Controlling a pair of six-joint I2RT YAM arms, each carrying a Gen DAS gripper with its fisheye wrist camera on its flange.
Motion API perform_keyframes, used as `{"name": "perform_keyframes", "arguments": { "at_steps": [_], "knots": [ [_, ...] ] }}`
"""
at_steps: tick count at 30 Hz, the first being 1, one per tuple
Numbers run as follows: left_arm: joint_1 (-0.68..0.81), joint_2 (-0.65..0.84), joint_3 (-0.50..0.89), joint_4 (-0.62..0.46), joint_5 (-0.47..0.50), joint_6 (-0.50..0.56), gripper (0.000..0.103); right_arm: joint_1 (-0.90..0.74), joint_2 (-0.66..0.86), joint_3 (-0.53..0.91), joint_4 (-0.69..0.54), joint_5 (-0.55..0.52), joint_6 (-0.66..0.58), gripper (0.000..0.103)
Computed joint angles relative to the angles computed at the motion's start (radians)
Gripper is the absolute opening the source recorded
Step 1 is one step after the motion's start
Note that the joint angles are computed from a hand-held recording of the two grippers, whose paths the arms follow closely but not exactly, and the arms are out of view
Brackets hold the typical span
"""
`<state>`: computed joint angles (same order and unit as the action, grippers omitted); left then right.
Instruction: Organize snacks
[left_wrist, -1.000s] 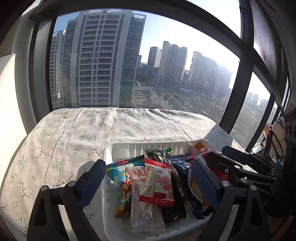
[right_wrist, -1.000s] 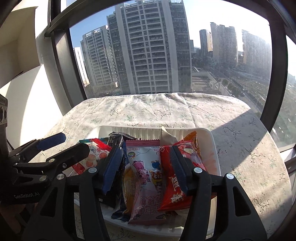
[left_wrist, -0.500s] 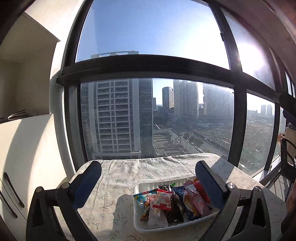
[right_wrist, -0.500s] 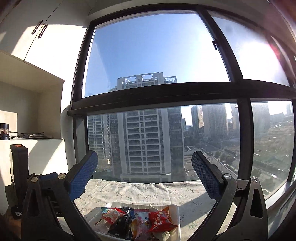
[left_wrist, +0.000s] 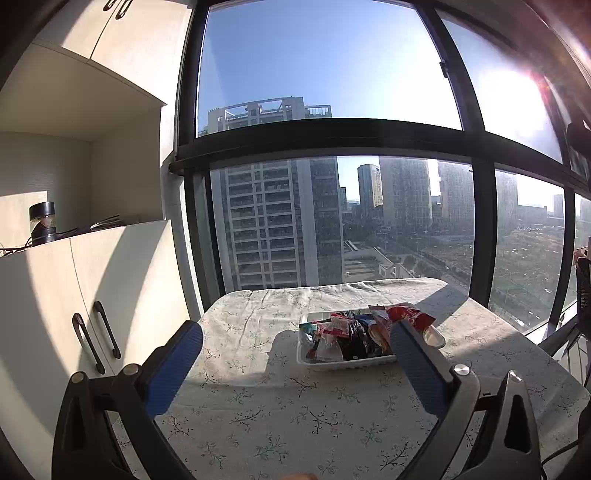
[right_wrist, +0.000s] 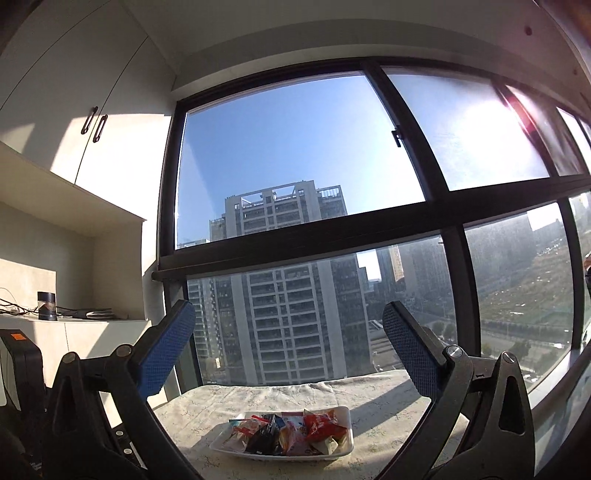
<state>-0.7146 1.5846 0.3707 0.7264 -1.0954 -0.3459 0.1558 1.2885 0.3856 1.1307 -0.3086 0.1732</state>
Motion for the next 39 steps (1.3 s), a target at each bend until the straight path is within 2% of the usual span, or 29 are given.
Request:
{"name": "perform_keyframes", "arguments": {
  "at_steps": [2,6,9,13,17,22,24,29,33,39],
  "knots": [
    [-0.039,-0.026,0.019,-0.188,-0.019,-0.142,0.103,-0.01,-0.118,-0.05,-0.12,-0.005,-0.031,0.103],
    [-0.115,-0.026,0.047,-0.433,-0.045,-0.371,0.103,-0.027,-0.326,-0.142,-0.306,-0.02,-0.093,0.103],
    [-0.156,-0.017,0.051,-0.548,-0.03,-0.513,0.103,-0.011,-0.46,-0.177,-0.478,0.018,-0.134,0.103],
    [-0.196,0.015,0.062,-0.672,-0.022,-0.654,0.103,0.04,-0.449,-0.177,-0.577,0.089,-0.154,0.103],
    [-0.25,0.051,0.066,-0.748,-0.042,-0.768,0.103,0.045,-0.443,-0.195,-0.661,0.118,-0.177,0.103],
    [-0.304,0.064,0.075,-0.774,-0.045,-0.815,0.103,0.068,-0.42,-0.243,-0.669,0.15,-0.213,0.103],
    [-0.326,0.064,0.079,-0.779,-0.047,-0.833,0.103,0.086,-0.447,-0.272,-0.683,0.17,-0.222,0.103],
    [-0.362,0.09,0.125,-0.871,-0.048,-0.914,0.103,0.106,-0.571,-0.346,-0.758,0.197,-0.255,0.103],
    [-0.365,0.1,0.133,-0.881,-0.043,-0.932,0.103,0.091,-0.621,-0.362,-0.809,0.182,-0.239,0.103],
    [-0.355,0.119,0.128,-0.858,-0.024,-0.935,0.103,0.118,-0.652,-0.366,-0.833,0.218,-0.24,0.103]
  ]
}}
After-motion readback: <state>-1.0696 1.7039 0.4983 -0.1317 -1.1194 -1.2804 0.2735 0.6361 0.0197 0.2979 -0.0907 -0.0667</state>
